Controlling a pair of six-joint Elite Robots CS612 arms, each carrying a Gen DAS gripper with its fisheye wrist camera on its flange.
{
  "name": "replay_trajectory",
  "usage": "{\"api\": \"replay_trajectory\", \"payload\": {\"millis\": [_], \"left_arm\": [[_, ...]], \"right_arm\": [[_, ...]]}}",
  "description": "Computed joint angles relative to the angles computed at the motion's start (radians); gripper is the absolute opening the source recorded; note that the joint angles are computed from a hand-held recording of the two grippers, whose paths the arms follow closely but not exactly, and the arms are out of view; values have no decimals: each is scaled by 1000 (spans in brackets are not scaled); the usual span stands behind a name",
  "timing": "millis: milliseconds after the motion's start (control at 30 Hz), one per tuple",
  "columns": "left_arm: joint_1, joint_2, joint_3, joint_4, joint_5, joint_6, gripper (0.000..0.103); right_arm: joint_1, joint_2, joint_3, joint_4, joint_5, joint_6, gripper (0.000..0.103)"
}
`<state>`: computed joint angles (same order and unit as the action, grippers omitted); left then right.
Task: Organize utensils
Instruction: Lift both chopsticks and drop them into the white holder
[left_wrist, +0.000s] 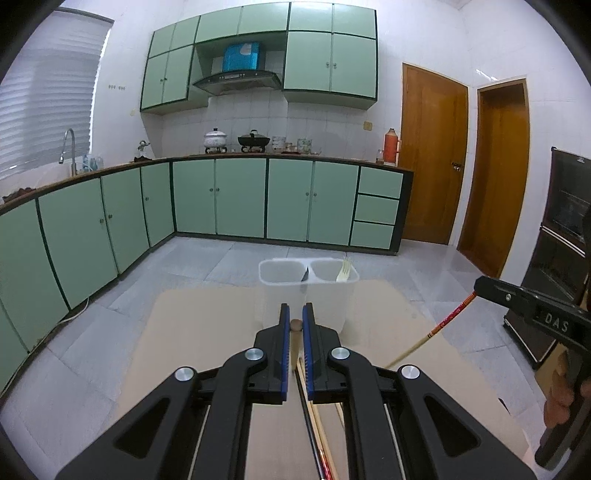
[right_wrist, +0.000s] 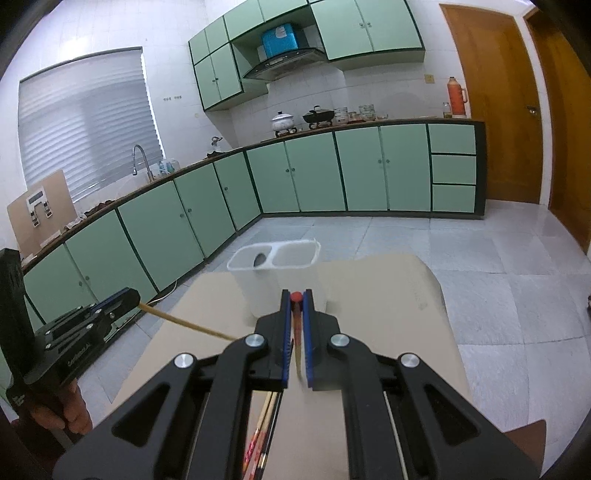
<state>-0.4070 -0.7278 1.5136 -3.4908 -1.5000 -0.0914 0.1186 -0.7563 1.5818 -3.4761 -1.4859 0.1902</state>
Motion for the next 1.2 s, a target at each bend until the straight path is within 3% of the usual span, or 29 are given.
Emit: {"api": "replay_trajectory", "payload": {"millis": [400, 633, 800, 967, 1200], "left_arm": [[8, -12, -27, 0, -28, 17, 7], [17, -29, -50, -63, -32, 30, 6], [20, -24, -105, -104, -29, 51, 6], [21, 19, -204, -88, -26, 63, 6], [30, 136, -410, -8, 1, 7, 7]], "right_arm": [[-18, 0, -82, 81, 63, -13, 5], [-32, 1, -150, 86, 106, -17, 5], [-31, 15, -222, 76, 96, -39, 5], [-30, 58, -320, 107, 70, -51, 5], [-27, 142, -450, 217, 26, -63, 5]]}}
